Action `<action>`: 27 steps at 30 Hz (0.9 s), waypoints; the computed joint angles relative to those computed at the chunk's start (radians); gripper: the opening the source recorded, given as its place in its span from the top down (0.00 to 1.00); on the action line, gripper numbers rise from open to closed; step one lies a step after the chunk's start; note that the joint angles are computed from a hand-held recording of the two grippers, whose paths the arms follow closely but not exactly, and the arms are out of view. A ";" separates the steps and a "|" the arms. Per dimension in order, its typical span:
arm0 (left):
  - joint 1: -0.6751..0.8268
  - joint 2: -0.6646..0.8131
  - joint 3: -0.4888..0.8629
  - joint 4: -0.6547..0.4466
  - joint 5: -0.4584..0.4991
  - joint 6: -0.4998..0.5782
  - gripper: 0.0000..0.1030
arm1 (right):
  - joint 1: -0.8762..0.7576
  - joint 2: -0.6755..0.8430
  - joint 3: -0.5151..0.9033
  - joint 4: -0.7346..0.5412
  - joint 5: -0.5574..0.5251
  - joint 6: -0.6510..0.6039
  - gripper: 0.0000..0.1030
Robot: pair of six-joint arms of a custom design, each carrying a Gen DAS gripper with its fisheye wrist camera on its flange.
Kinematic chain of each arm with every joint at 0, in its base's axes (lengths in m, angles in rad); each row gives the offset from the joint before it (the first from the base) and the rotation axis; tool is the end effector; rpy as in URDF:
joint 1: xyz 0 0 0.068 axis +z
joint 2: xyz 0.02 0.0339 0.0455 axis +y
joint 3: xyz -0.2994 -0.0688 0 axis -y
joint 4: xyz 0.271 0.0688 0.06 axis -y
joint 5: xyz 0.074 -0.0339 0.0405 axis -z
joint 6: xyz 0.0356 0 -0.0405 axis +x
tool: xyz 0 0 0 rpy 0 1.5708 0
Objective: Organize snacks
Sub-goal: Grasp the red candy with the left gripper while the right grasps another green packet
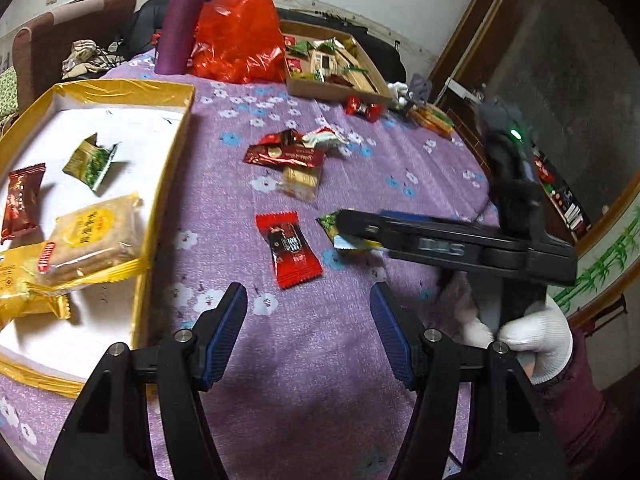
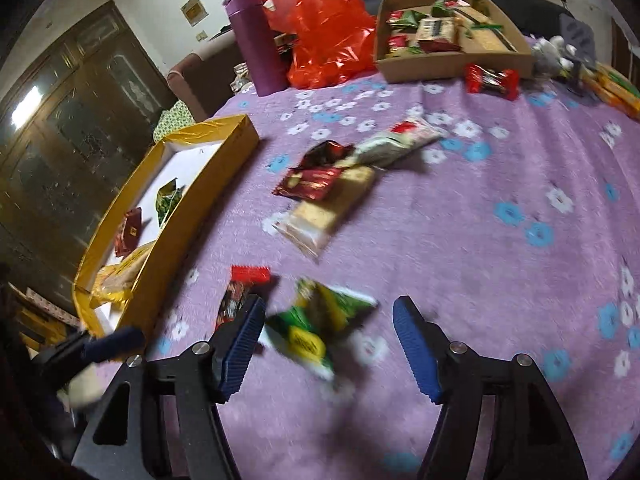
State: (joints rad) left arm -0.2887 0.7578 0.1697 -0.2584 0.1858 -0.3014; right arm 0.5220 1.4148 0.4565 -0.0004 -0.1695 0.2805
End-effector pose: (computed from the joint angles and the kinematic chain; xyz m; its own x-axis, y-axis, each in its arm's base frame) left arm 0.1261 -0.0443 0.1372 -0.8035 -0.0657 -0.5917 0.1661 0.9297 -0.3288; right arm 0.2060 0.1254 0.1327 -0.8410 -0.1690 -0.5139 -0.3566 0.8875 0.2917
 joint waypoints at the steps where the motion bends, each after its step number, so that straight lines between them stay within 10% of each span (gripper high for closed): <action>1: -0.010 0.012 0.001 0.006 -0.008 -0.001 0.39 | 0.028 0.025 0.016 -0.001 0.035 0.005 0.33; 4: -0.036 0.046 0.007 0.026 -0.035 -0.007 0.39 | 0.080 0.080 0.043 -0.013 0.113 -0.015 0.51; 22: -0.183 0.658 0.148 0.382 -0.259 0.015 0.39 | -0.116 0.009 -0.066 0.135 0.003 -0.080 0.58; 25: -0.188 0.646 0.137 0.395 -0.274 0.026 0.75 | -0.104 0.008 -0.072 0.146 0.017 -0.082 0.58; 27: -0.163 0.639 0.127 0.403 -0.249 0.028 0.75 | -0.095 0.017 -0.070 0.149 0.020 -0.087 0.55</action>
State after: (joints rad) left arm -0.4521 1.3964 0.2968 0.1451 -0.0629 -0.2731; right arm 0.4267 1.4315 0.3869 0.1484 -0.1496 0.1936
